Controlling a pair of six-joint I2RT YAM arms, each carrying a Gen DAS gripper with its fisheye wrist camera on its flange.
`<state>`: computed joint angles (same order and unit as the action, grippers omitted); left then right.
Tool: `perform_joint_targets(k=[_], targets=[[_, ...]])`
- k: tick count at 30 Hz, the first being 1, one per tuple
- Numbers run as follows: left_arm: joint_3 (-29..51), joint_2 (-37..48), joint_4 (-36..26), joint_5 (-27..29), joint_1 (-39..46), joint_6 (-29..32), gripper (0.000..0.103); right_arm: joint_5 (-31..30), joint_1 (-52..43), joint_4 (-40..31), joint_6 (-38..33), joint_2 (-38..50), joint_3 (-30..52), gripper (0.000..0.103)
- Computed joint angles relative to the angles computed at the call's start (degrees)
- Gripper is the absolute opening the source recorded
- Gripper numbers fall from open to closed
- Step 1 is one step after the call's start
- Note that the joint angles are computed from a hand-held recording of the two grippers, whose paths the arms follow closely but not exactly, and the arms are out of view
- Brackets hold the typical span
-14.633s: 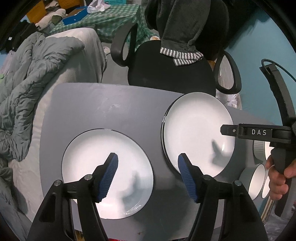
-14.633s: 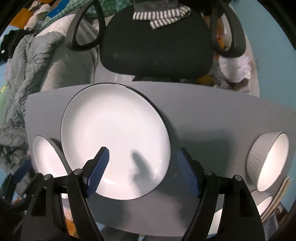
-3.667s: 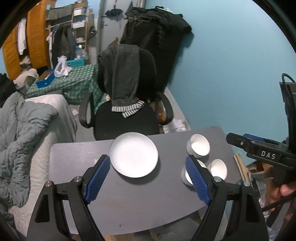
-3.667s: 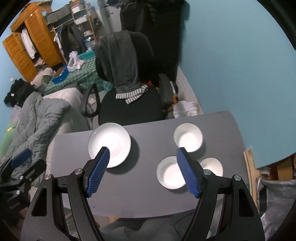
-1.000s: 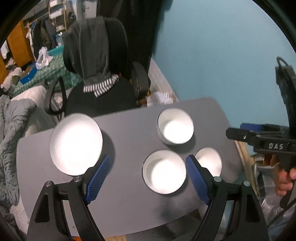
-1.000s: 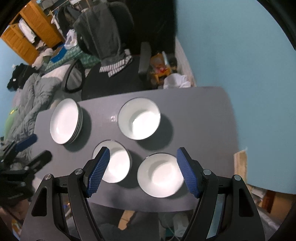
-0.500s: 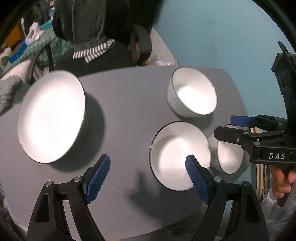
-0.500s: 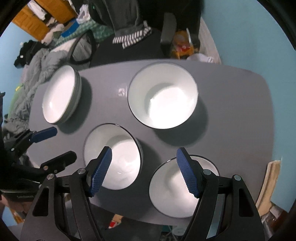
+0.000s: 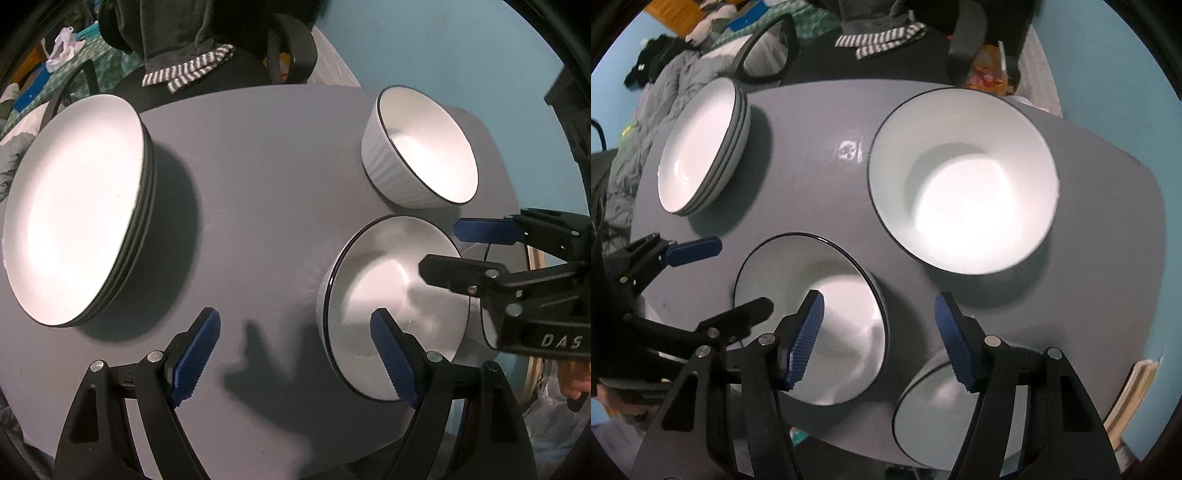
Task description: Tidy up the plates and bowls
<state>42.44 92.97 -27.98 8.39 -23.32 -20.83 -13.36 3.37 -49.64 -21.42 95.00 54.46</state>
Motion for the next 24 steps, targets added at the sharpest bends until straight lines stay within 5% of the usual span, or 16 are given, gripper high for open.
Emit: perform_joint_targets(k=[9, 15, 24], targets=[[0.72, 2.89, 0.08, 0.15, -2.62, -1.39, 0.084, 1.48, 1.89, -0.41, 0.55, 4.95, 1.24, 0.04], [1.51, 4.57, -0.71, 2.27, -1.37, -1.15, 0.058, 1.96, 1.01, -0.39, 2.75, 7.48, 1.8, 0.023], [1.13, 5.28, -2.59, 6.08, 2.45, -0.38, 0.043, -0.92, -0.59, -2.54, 5.97, 8.98, 3.14, 0.015]])
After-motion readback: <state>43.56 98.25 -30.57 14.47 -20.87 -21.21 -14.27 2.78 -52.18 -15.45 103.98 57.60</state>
